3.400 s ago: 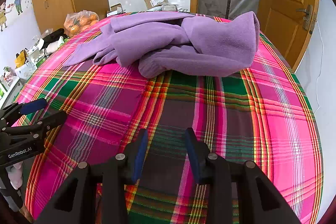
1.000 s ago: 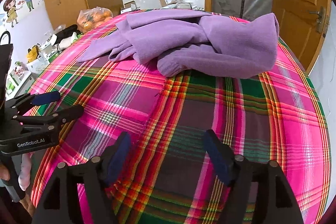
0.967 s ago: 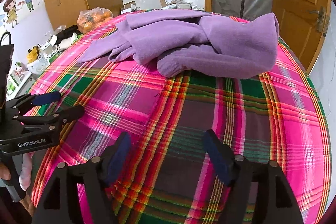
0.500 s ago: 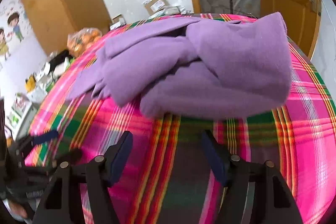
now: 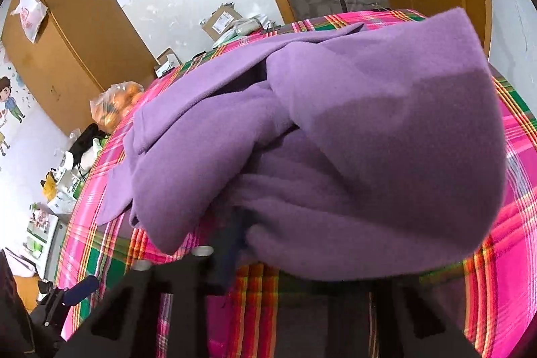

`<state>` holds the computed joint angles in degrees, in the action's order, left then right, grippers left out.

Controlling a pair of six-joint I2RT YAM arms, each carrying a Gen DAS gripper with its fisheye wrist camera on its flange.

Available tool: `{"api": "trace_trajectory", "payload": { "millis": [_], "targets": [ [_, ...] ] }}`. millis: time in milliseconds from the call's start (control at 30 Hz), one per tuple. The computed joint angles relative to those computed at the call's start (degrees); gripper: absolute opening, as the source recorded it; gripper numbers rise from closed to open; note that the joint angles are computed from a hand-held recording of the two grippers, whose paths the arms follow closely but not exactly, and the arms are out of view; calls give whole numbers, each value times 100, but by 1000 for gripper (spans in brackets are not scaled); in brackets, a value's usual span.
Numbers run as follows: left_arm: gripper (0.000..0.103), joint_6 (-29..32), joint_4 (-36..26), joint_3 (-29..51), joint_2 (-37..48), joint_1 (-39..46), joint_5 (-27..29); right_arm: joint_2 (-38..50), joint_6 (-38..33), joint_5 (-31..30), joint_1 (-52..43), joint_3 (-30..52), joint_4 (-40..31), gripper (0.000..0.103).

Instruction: Fold clothes

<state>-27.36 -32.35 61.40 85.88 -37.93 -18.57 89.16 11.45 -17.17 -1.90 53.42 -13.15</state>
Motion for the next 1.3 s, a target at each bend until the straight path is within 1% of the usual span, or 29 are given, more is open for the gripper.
{"api": "trace_trajectory", "payload": {
  "millis": [100,133,233,333,500,600,667,700,733,800,867,933,1000,1067,1133,1233,1300],
  "targets": [
    [89,1,0,2,0,1,2,-39,-55,-97,-29,-36,13,12],
    [89,1,2,0,-1,3,5,-127,-97,-124,-49,-83,-13,7],
    [89,12,23,-18,-16,16,29,-442,-230,-266,-128,-244,-134,6],
    [89,25,39,-35,-32,23,46,-977,-417,-434,-237,-531,-263,5],
    [89,61,77,-106,-109,20,97,-1956,-605,-855,-504,-854,-721,5],
    [88,59,147,-222,-236,16,175,-2627,-761,-1212,-763,-963,-1199,4],
    [84,29,203,-322,-349,10,229,-3070,-957,-1496,-1004,-985,-1589,4],
    [79,5,216,-360,-399,1,238,-3294,-1096,-1680,-1172,-974,-1828,4],
    [78,-21,230,-400,-463,-2,278,-3515,-1271,-1896,-1389,-947,-2104,4],
    [77,-76,275,-482,-614,-3,387,-3888,-1601,-2270,-1793,-823,-2633,4],
    [77,-118,349,-550,-788,-17,468,-4066,-1947,-2650,-2271,-695,-3082,4],
    [77,-92,434,-581,-960,-65,511,-4072,-2517,-3209,-3044,-491,-3638,4],
    [77,-60,501,-577,-1061,-98,555,-3985,-2948,-3530,-3694,-352,-3974,4],
    [77,-31,562,-536,-1067,-74,638,-3776,-3216,-3597,-4217,-317,-4048,4],
    [77,1,615,-486,-1006,-14,731,-3503,-3310,-3590,-4629,-323,-3970,4],
    [77,28,663,-390,-850,93,902,-2747,-3185,-3344,-4864,-374,-3738,5],
    [77,87,730,-343,-753,177,1072,-2350,-3283,-3280,-4830,-413,-3765,7]
  ]
}}
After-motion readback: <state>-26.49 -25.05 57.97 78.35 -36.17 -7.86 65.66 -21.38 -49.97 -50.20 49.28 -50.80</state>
